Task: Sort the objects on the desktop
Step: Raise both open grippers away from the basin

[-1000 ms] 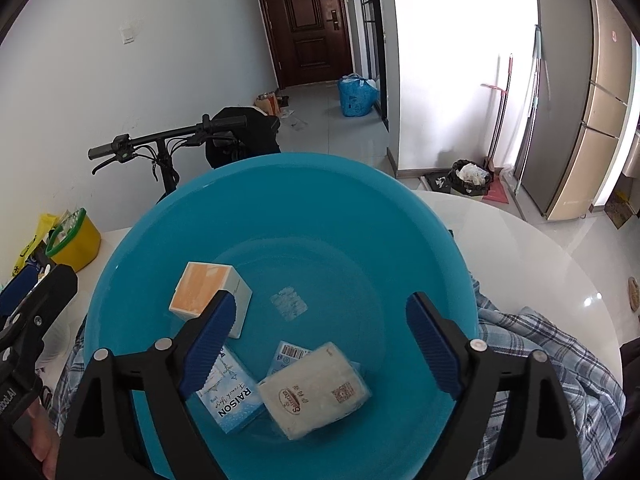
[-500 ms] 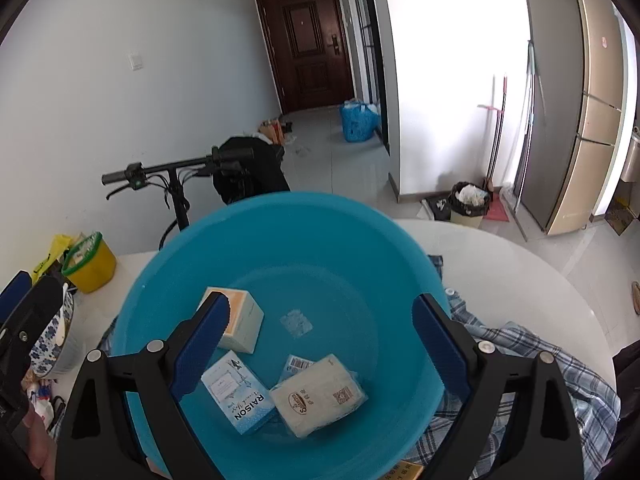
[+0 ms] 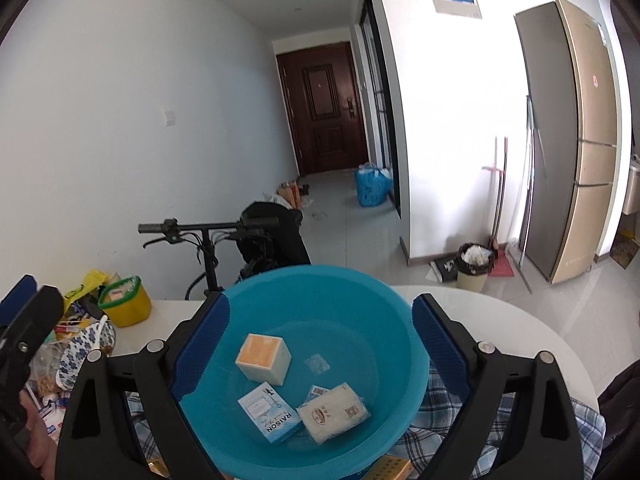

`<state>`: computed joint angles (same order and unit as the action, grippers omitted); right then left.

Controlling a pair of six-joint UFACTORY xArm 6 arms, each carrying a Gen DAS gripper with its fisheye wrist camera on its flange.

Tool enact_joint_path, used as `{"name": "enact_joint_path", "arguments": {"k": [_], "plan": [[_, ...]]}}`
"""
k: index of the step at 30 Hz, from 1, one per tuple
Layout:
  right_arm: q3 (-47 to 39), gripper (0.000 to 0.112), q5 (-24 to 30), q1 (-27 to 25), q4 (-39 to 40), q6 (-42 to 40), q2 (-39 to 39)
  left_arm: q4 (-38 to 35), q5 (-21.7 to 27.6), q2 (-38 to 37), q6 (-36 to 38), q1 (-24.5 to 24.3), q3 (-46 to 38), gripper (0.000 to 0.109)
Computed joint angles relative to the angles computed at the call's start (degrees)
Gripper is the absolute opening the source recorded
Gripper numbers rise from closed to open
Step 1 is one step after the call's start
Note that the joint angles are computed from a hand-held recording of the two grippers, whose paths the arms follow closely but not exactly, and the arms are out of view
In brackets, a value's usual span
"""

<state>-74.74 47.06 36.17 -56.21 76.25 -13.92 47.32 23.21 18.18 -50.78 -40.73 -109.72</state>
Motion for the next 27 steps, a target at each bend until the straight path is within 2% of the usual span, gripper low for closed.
{"name": "enact_joint_path", "arguments": {"k": [2,7,12,15,18,21,23,27], "plan": [[-0.1,0.097,0.5,0.7,-1.2,0.5,-0.3,-3.5,-1.6,-0.3,2.2,0.3,0.6,0.103],[0.6,0.1,3.4,3.8,-7.9,5.0,-2.6,-1.6,-4.2,-2.5,-1.4,0.7,3.0,0.103],[1.9,0.1,3.5,4.7,-10.1,7.4,-4.8,8.1,-6.6,-6.9,-10.3,0.7,7.0,0.103],[2.9,0.103,6.4,8.0,-15.2,11.3,-7.1,17.9,-5.9,-10.3,-19.9,0.3,9.5,0.103],[3.3,0.103,7.3,9.6,-17.1,12.1,-8.1,23.3,-7.9,-13.7,-25.3,0.5,12.5,0.103],[3.8,0.103,10.2,13.6,-22.0,13.5,-9.5,29.5,-9.1,-16.2,-30.9,0.5,14.4,0.103],[4.1,0.103,11.2,15.3,-24.1,14.1,-10.0,31.7,-8.9,-17.0,-32.5,0.3,14.8,0.103],[4.1,0.103,11.5,16.8,-25.6,13.8,-9.9,29.6,-9.9,-17.4,-30.9,0.7,15.5,0.103]]}}
